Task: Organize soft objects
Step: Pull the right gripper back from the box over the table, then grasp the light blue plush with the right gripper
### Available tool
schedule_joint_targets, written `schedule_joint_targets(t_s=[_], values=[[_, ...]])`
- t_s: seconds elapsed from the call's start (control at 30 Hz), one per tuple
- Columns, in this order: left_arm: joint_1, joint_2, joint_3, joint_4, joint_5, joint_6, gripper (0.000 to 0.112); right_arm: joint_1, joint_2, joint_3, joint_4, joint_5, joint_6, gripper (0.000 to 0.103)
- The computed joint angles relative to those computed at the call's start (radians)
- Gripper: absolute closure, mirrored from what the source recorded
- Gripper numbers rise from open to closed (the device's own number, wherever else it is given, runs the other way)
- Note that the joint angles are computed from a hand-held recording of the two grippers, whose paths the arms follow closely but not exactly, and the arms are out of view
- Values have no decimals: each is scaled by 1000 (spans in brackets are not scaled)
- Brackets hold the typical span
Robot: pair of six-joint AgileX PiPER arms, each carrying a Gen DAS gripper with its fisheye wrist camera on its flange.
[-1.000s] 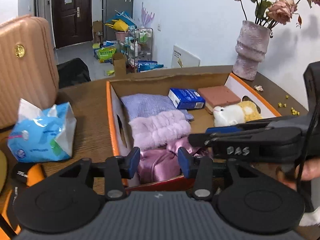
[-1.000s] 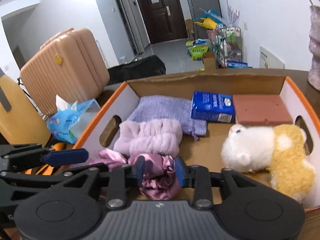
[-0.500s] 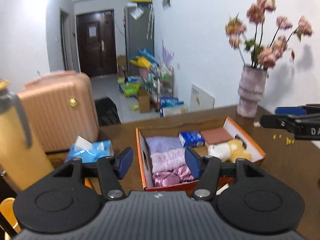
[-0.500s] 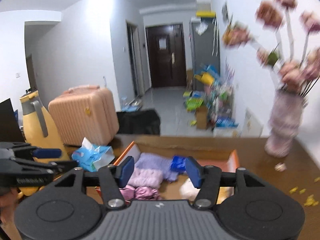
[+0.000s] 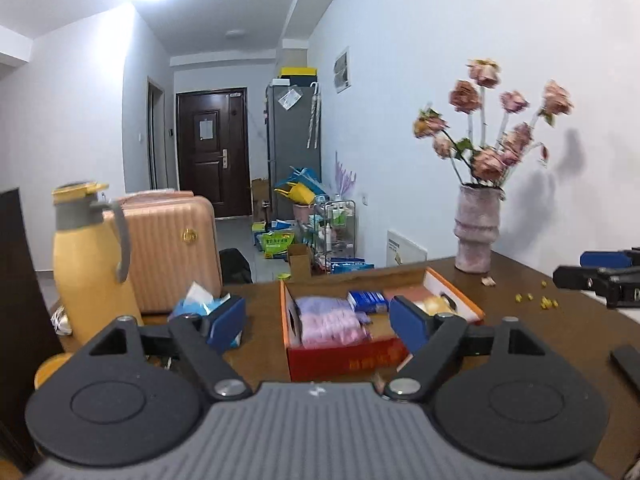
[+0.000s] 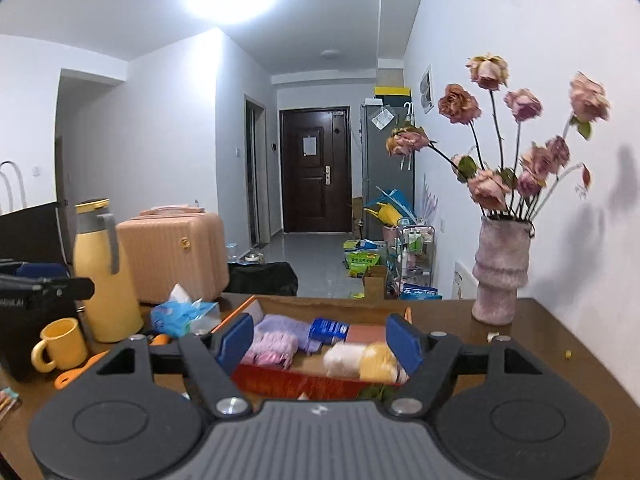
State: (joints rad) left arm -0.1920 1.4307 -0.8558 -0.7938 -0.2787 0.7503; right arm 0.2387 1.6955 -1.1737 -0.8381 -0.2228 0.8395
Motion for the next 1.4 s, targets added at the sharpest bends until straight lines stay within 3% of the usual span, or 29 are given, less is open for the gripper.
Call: schedule_joint_targets(t_s=[0.13, 0.27, 0.47, 0.57, 0.67, 0.8, 0.97, 1.13, 1.3, 1.4], values=[[-46, -88, 254, 252, -120, -307, 27, 10, -103, 280, 389, -162, -371, 25], [-129, -117, 435, 219, -241, -353, 27, 56, -157, 514, 567, -322, -561, 24], [-133, -55, 508, 208, -282, -367, 27, 123, -120, 667, 664, -436, -564, 23], [-46, -12, 491, 381, -243, -520, 27, 163, -68, 675, 719, -453, -571, 23], [-39, 38, 439, 341, -222, -498, 27, 196, -10, 665, 766, -493, -610, 23], [20, 97, 380, 514, -216, -668, 27, 157, 49, 600, 646, -463, -522, 24], [197, 224, 128, 1014, -40, -1094, 29, 105, 155, 397, 425, -369, -285, 27], [255, 411, -166, 1503, 87, -1593, 29, 112, 322, 85, 168, -258, 14, 32], [288, 578, -346, 1999, 60, -2093, 31, 128, 495, -249, -280, -170, 512, 38], [330, 676, -450, 2255, 13, -2393, 44, 136, 614, -449, -559, -167, 812, 44]])
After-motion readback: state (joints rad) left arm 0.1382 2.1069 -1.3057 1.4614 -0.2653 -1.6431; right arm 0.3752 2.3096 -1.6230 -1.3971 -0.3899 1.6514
